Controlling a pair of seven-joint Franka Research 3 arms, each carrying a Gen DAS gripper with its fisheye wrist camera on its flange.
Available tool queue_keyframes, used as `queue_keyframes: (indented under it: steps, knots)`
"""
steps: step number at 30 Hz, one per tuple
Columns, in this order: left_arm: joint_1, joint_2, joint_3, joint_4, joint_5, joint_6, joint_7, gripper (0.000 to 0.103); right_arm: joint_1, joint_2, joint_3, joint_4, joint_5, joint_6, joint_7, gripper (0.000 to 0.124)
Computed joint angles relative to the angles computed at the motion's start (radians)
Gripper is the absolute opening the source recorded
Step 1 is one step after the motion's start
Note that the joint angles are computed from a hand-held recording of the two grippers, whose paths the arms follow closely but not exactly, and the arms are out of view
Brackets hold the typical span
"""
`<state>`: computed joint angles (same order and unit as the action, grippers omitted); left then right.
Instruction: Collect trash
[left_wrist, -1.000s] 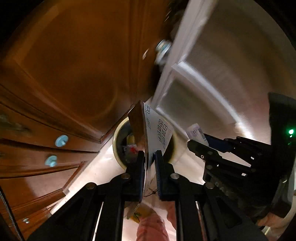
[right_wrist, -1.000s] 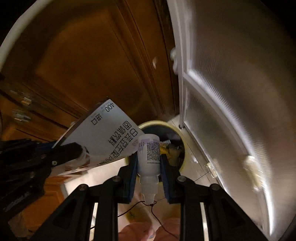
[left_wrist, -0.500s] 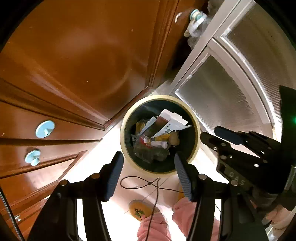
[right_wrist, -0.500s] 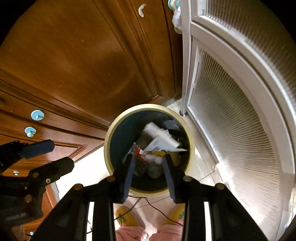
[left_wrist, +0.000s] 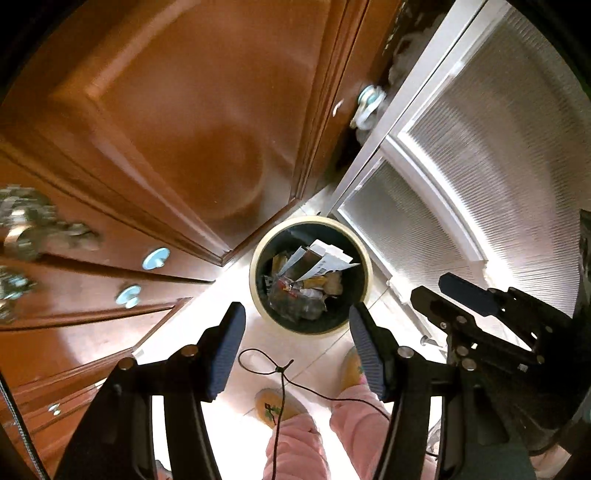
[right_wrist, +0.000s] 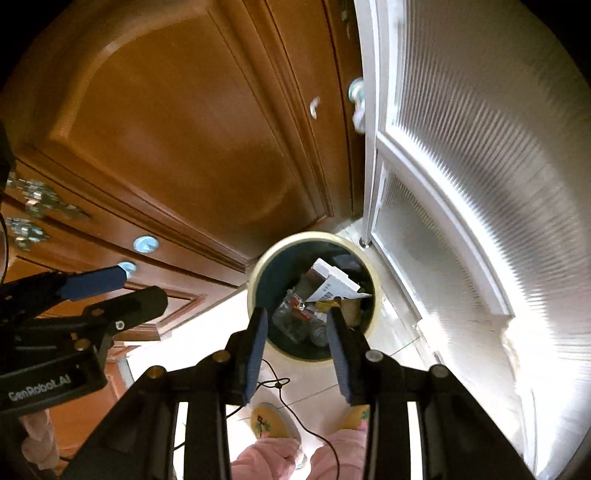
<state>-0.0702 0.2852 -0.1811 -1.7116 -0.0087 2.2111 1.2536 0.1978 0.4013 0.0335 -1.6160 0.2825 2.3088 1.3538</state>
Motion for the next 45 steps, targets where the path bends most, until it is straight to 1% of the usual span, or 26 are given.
queue_keyframes:
  steps: [5,12,18,20,24,28,32,34,37,41,45]
  knots:
    - [-0.011,-0.087,0.005,0.023,0.023,-0.097,-0.043,0.06,0.0,-0.097,-0.003,-0.014,0.002,-0.058,0.027,0.034]
    - [-0.017,-0.199,0.012,0.073,0.024,-0.203,-0.048,0.061,0.001,-0.219,-0.005,-0.003,-0.014,-0.132,0.039,0.034]
    - [-0.029,-0.248,0.017,0.166,0.067,-0.306,-0.091,0.062,0.002,-0.3,-0.005,0.024,-0.024,-0.19,0.043,0.034]
    - [-0.032,-0.256,0.018,0.201,0.089,-0.335,-0.102,0.062,0.002,-0.323,-0.006,0.027,-0.03,-0.199,0.052,0.038]
    - [-0.043,-0.27,0.013,0.277,0.149,-0.371,-0.137,0.062,-0.003,-0.371,-0.008,0.05,-0.017,-0.228,0.064,0.039]
    - [-0.056,-0.274,0.007,0.365,0.205,-0.4,-0.14,0.062,-0.004,-0.407,-0.007,0.074,-0.026,-0.222,0.069,0.039]
    - [-0.071,-0.262,-0.001,0.466,0.253,-0.429,-0.138,0.062,-0.007,-0.433,-0.007,0.115,-0.058,-0.183,0.071,0.051]
    - [-0.083,-0.242,-0.006,0.532,0.283,-0.454,-0.139,0.062,-0.008,-0.432,-0.007,0.148,-0.067,-0.177,0.081,0.052]
    - [-0.105,-0.199,-0.011,0.641,0.313,-0.504,-0.144,0.062,-0.012,-0.41,-0.01,0.232,-0.07,-0.198,0.1,0.053]
    - [-0.134,-0.145,-0.01,0.771,0.325,-0.543,-0.154,0.062,-0.018,-0.389,-0.015,0.322,-0.079,-0.227,0.122,0.059]
    - [-0.198,-0.069,-0.003,0.934,0.397,-0.587,-0.157,0.062,-0.023,-0.369,-0.019,0.397,-0.084,-0.245,0.158,0.063]
